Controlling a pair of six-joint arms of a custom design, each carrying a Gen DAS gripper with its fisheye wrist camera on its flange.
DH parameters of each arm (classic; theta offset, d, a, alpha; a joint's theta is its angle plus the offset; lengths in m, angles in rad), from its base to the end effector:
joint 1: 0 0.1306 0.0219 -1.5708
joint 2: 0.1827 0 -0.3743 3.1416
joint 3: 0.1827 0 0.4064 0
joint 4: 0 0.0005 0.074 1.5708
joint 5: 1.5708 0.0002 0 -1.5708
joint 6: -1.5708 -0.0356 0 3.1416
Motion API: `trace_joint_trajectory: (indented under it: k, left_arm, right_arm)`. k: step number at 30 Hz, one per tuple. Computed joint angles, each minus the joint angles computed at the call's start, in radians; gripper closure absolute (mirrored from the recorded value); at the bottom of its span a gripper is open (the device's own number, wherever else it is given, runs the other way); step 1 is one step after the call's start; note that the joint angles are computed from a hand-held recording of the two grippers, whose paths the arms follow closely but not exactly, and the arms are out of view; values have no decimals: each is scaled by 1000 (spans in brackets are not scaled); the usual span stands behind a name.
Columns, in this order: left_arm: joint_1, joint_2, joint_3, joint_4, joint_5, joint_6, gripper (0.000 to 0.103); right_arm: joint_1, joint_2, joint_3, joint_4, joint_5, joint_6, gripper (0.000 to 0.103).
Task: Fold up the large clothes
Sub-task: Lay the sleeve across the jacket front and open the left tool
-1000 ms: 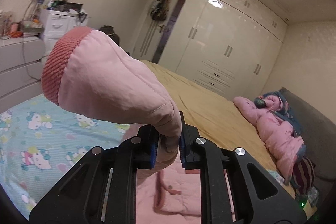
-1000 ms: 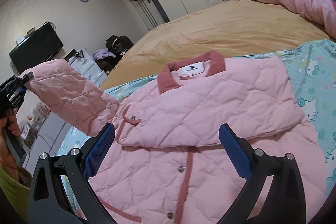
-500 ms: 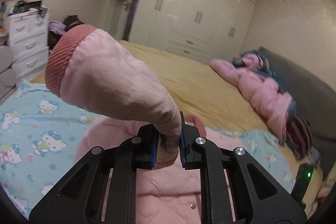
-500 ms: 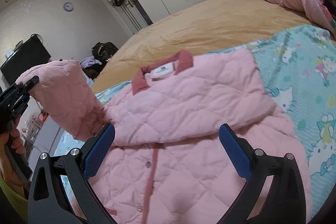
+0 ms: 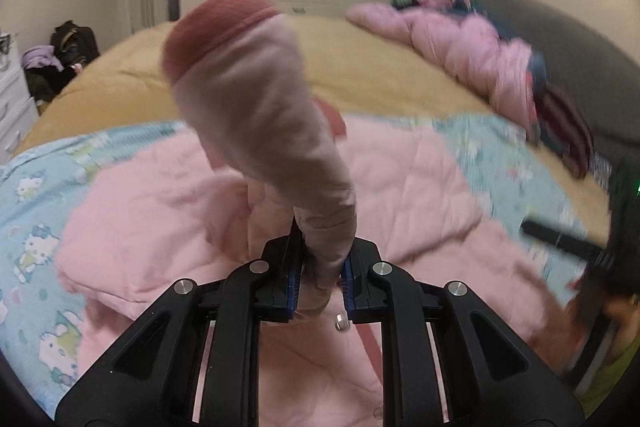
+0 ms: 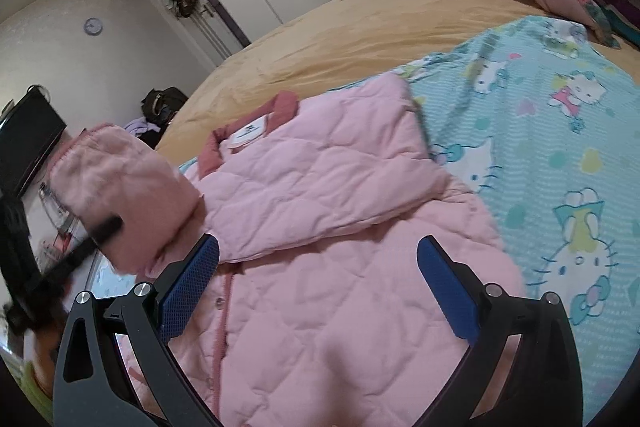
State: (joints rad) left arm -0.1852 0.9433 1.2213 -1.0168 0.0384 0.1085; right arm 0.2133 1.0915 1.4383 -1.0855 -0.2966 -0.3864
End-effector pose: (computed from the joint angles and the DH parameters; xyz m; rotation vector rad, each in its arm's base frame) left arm 0.3265 -0.0631 0.5061 0.1085 2.3142 -0.1938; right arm 0.3639 0.0889 0.5538 0.0487 2.3570 0.6428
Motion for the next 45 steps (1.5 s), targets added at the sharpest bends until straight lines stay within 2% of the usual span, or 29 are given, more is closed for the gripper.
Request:
trace_joint_trajectory:
  k: [6,12,14,16,17,20,23,25,27,29,33,38,39,41,45]
  left_arm:
    - [-98,16,-66,1,-106,-69,92]
    - [-135,16,-96,-13,-164,-108,90]
    - [-147,20,-93,-22,-173,-117,79]
    - [-153,18,-92,-38,-135,-108,27]
    - [-158,18,-93,-45,-122,-104,26]
    - [-196,23,-91,-77,-161,-116,26]
    - [-199,-3,-99,-99,-120,-105,19]
    - [-166,-32,-100,-111,-51,-72,12]
    - [-123,-56,-98,-113,10,-34,9]
    - [-78,-76,-91,-119,40,-12,9]
    - [33,-98,-63,-130,42,1,9]
    - [226,-119,-47,-124,87,18,9]
    - [265,-119,-44,-126,100,22,9]
    - [339,-117,-42,-129,126,30,9]
    - [486,-96,-27,-152,193,57,9]
  right_arm:
    - [-33,-4,-16,-8,-10,-6,4]
    - [-30,10,-10,-9,-39,-13,4]
    - [-25,13,-7,-6,-50,-23,4]
    - [-20,18,-1,1,-74,-40,4]
    - [-18,22,2,6,-90,-50,4]
    - [-8,32,14,12,-117,-69,4]
    - [10,48,32,11,-123,-68,4]
    - [18,67,40,25,-170,-90,4]
    - [14,89,37,51,-257,-145,4]
    - [13,108,36,70,-303,-198,4]
    - [40,146,50,81,-283,-222,5]
    - [65,180,69,85,-280,-214,34]
    - [71,187,72,92,-270,-207,36]
    - [75,198,71,101,-271,-202,54]
    - [78,220,88,82,-252,-183,77]
